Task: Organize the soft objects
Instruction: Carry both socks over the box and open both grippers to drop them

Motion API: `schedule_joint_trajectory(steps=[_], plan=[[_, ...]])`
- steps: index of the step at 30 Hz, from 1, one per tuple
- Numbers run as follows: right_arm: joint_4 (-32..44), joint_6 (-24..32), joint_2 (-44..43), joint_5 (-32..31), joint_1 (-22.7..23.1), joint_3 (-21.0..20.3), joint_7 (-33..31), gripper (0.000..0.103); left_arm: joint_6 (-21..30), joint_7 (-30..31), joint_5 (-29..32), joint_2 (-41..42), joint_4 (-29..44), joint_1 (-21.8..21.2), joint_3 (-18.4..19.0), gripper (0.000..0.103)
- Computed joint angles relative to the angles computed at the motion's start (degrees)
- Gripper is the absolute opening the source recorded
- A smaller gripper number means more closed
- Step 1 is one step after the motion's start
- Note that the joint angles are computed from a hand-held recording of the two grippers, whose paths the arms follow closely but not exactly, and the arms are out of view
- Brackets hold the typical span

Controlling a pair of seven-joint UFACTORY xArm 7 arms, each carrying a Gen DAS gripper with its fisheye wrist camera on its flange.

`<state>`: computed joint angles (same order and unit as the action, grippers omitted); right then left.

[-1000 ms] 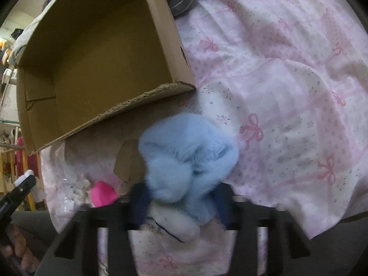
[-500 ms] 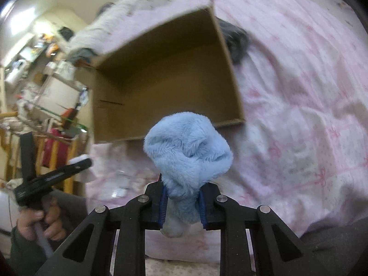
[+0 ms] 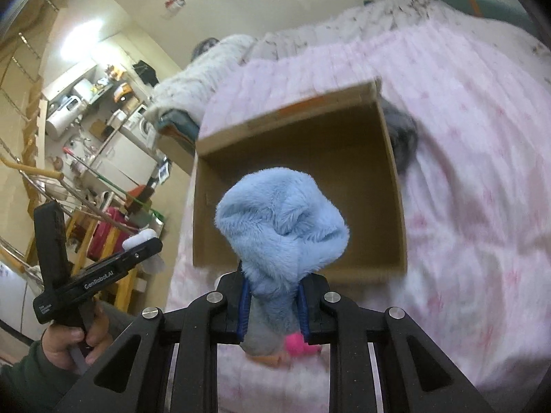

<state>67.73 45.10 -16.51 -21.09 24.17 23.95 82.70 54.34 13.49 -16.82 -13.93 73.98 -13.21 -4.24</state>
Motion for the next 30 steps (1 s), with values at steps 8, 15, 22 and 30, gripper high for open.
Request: schedule_joint_trajectory(steps=[8, 15, 22, 30], plan=[[-0.1, -1.5, 2.9, -1.1, -1.7, -2.3, -1.6, 0.024, -6.2, 1.5, 3.0, 5.1, -0.1, -2.5, -2.9, 0.030], [2.6, 5.5, 8.2, -2.7, 0.8, -3.0, -3.3, 0.024, -10.2, 0.5, 8.1, 6.0, -4.4, -3.2, -3.9, 0.030], [5.1, 8.4, 10.9, -5.2, 3.3, -4.7, -4.3, 0.024, -10.4, 0.8, 6.8, 5.7, -5.4, -3.3, -3.3, 0.030], [6.2, 9.7, 12.2, -5.1, 4.8, -5.8, -5.7, 0.024, -11.6, 0.3, 7.9, 5.3, -6.4, -3.8, -3.8, 0.030]])
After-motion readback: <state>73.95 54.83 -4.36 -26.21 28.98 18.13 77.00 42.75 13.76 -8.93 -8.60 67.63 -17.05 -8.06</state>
